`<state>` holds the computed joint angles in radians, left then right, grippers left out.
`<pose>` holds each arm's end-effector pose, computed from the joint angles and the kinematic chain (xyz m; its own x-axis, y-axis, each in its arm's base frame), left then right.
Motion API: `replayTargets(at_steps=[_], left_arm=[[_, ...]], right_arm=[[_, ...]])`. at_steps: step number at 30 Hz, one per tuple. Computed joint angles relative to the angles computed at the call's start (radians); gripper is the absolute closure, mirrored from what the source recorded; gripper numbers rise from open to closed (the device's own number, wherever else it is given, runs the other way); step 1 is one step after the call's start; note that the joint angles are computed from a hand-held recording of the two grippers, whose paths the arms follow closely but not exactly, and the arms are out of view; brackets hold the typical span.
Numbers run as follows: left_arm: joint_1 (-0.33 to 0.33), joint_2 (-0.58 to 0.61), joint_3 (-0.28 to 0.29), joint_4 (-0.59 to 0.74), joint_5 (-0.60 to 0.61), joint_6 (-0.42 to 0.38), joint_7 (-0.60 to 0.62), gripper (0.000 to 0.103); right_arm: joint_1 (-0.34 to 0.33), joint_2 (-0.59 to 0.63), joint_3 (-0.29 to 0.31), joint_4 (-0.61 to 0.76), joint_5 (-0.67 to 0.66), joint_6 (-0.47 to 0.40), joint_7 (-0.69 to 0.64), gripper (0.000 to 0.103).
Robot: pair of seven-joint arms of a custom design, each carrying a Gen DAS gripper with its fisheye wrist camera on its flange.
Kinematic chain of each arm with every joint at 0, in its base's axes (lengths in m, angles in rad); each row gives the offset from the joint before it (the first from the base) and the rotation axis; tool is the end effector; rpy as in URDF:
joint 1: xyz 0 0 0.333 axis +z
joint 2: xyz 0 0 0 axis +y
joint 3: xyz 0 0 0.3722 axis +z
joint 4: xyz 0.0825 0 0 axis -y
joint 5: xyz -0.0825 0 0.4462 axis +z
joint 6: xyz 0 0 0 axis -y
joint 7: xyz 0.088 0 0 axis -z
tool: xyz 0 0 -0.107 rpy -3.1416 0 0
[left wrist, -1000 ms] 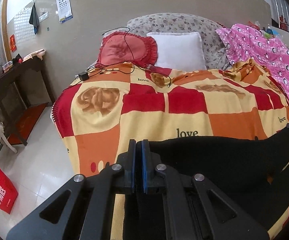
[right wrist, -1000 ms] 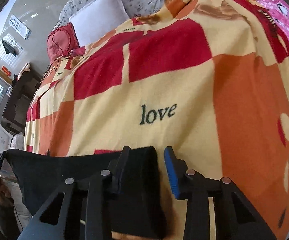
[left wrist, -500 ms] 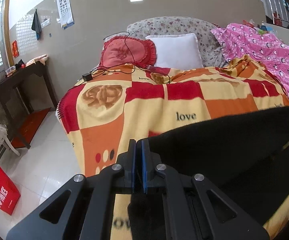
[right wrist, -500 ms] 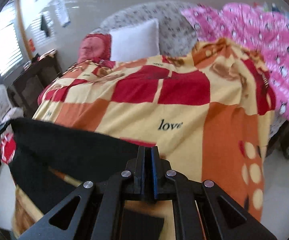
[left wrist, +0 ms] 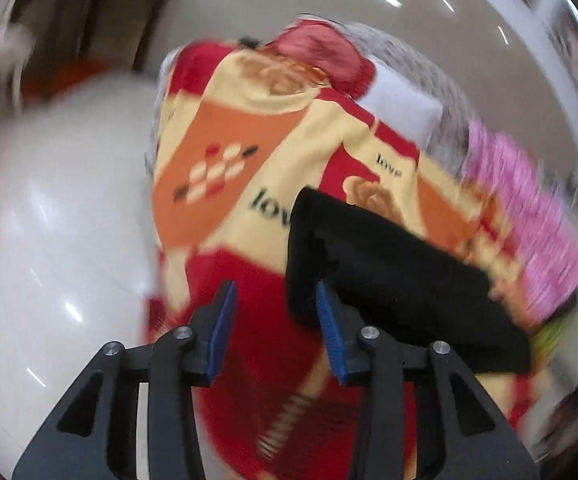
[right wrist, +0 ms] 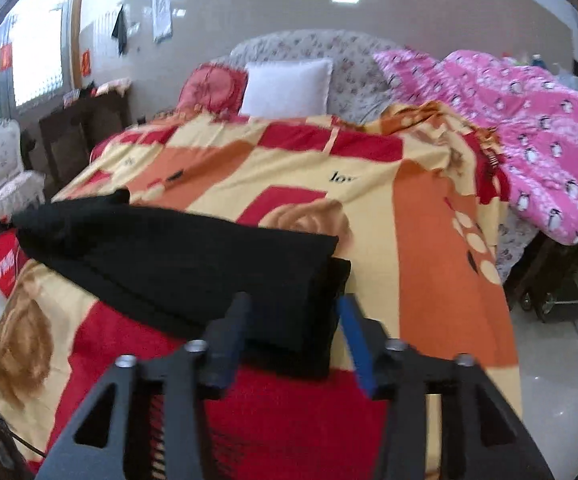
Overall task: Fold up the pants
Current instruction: 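Lift the held pants end with the left gripper and fold it over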
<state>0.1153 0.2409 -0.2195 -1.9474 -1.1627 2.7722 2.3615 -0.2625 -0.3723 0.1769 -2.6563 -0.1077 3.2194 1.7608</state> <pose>0.6982 -0.0239 0.4233 -0.0748 -0.8593 0.5060 -0.7630 -0.2774 -0.5838 0.4714 -0.0260 0.4836 -0.1397 -0.9902 -0.0072 -0.5908 0.0892 -0.8019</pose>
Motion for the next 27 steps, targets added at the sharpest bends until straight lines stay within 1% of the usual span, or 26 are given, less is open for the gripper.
replayTargets(at_steps=[1, 2, 4, 5, 6, 7, 8, 9, 10, 12, 14, 16, 17, 19, 24, 25, 27], left_arm=[[0.024, -0.011, -0.01, -0.009, -0.066, -0.061, 0.002, 0.065], [0.043, -0.023, -0.013, -0.019, -0.139, -0.138, 0.012, 0.064], [0.052, -0.041, -0.004, -0.036, -0.263, -0.241, 0.049, 0.054], [0.051, -0.046, 0.0, -0.043, -0.321, -0.289, 0.057, 0.052], [0.047, -0.045, 0.006, -0.043, -0.36, -0.334, 0.049, 0.05], [0.04, -0.038, 0.016, -0.038, -0.378, -0.363, 0.043, 0.05], [0.033, -0.025, 0.022, -0.029, -0.406, -0.403, 0.023, 0.05], [0.024, -0.02, 0.029, -0.026, -0.412, -0.406, 0.004, 0.05], [0.014, -0.013, 0.033, -0.024, -0.416, -0.403, -0.025, 0.05], [0.008, 0.015, 0.036, -0.008, -0.422, -0.441, -0.076, 0.05], [0.004, 0.029, 0.035, 0.004, -0.447, -0.44, -0.089, 0.05], [0.003, 0.032, 0.034, 0.01, -0.468, -0.44, -0.079, 0.05], [0.002, 0.032, 0.034, 0.012, -0.471, -0.439, -0.084, 0.05], [0.008, 0.029, 0.036, 0.01, -0.488, -0.458, -0.089, 0.05], [0.016, 0.007, 0.047, -0.009, -0.489, -0.505, -0.071, 0.05], [0.014, 0.009, 0.049, -0.005, -0.489, -0.503, -0.061, 0.05], [0.01, 0.021, 0.051, 0.005, -0.486, -0.489, -0.061, 0.05]], right_arm=[[-0.001, -0.004, 0.003, -0.007, 0.008, 0.013, 0.01, 0.047], [-0.022, -0.014, 0.031, -0.018, 0.024, 0.036, 0.035, 0.047], [-0.07, -0.027, 0.091, -0.03, 0.048, 0.06, 0.059, 0.047], [-0.075, -0.029, 0.104, -0.034, 0.059, 0.077, 0.063, 0.046], [-0.065, -0.028, 0.103, -0.034, 0.069, 0.087, 0.06, 0.044], [-0.061, -0.024, 0.108, -0.035, 0.081, 0.1, 0.059, 0.043], [-0.042, -0.016, 0.1, -0.033, 0.092, 0.113, 0.053, 0.043], [-0.018, -0.009, 0.083, -0.031, 0.101, 0.116, 0.044, 0.043], [0.019, -0.001, 0.055, -0.027, 0.107, 0.117, 0.036, 0.043], [0.045, 0.008, 0.044, -0.027, 0.132, 0.131, 0.025, 0.043], [0.112, 0.02, -0.008, -0.027, 0.14, 0.138, 0.013, 0.043], [0.112, 0.027, 0.004, -0.029, 0.163, 0.139, -0.002, 0.043], [0.127, 0.034, -0.005, -0.028, 0.166, 0.132, -0.01, 0.043], [0.135, 0.041, -0.004, -0.03, 0.179, 0.131, -0.02, 0.043], [0.213, 0.058, -0.073, -0.037, 0.197, 0.148, -0.018, 0.043], [0.233, 0.061, -0.092, -0.038, 0.197, 0.153, -0.016, 0.043], [0.252, 0.064, -0.11, -0.04, 0.203, 0.162, -0.013, 0.043]])
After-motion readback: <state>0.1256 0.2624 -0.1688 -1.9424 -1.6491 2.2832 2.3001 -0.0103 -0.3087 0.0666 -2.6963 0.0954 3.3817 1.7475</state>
